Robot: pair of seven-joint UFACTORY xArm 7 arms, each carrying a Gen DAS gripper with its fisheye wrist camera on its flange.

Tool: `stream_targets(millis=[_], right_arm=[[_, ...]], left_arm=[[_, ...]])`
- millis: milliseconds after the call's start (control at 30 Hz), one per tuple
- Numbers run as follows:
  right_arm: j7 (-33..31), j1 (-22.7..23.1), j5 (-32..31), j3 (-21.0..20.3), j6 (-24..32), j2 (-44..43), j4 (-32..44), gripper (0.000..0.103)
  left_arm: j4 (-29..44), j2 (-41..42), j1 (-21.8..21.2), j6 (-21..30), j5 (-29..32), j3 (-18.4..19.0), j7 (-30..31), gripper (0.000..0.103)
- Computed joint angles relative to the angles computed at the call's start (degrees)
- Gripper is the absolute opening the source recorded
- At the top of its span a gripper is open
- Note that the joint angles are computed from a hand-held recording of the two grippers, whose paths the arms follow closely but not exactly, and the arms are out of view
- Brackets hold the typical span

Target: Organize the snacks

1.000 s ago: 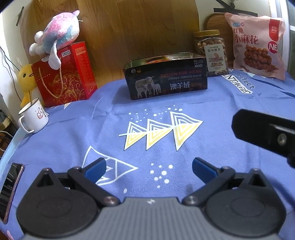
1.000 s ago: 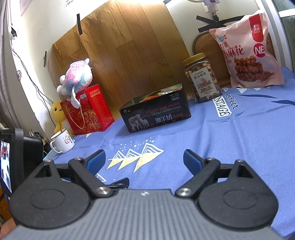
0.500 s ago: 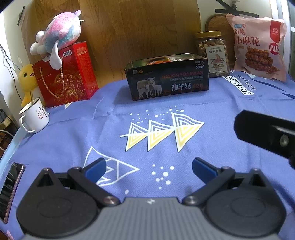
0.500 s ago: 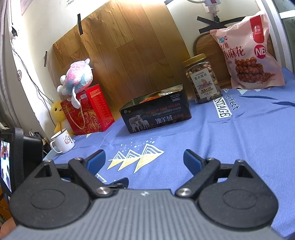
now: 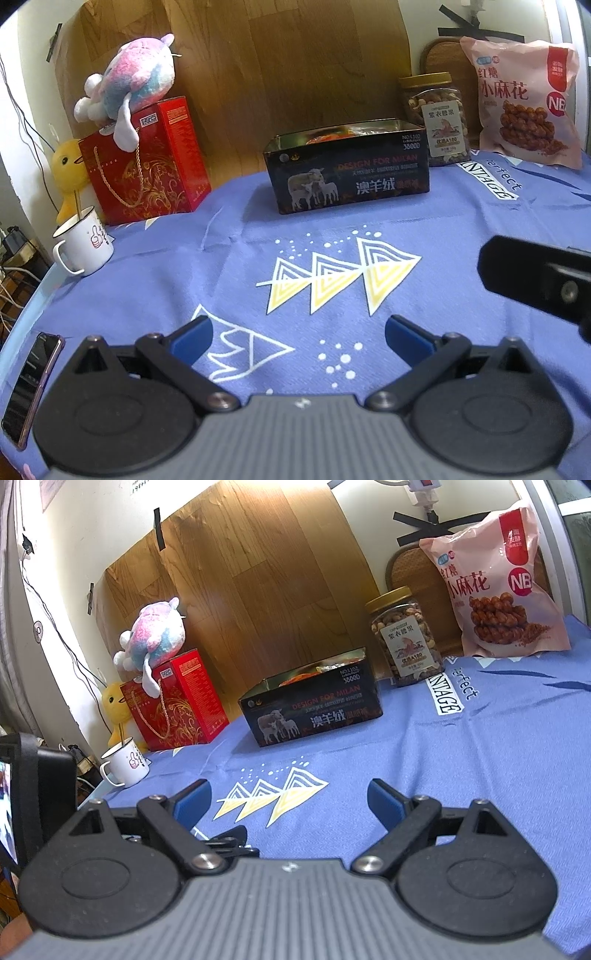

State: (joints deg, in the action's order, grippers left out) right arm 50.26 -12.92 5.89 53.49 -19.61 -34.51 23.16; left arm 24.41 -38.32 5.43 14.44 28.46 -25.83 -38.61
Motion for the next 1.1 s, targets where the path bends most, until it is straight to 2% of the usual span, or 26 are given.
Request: stream_targets(millis=[1100], right_arm=[[-0.1,0.3,0.1,-0.4,-0.1,0.1,-0.1,0.093]], left_arm=[[0.1,-0.5,0.5,0.4,1.2,-0.8,-1.3,0.103]])
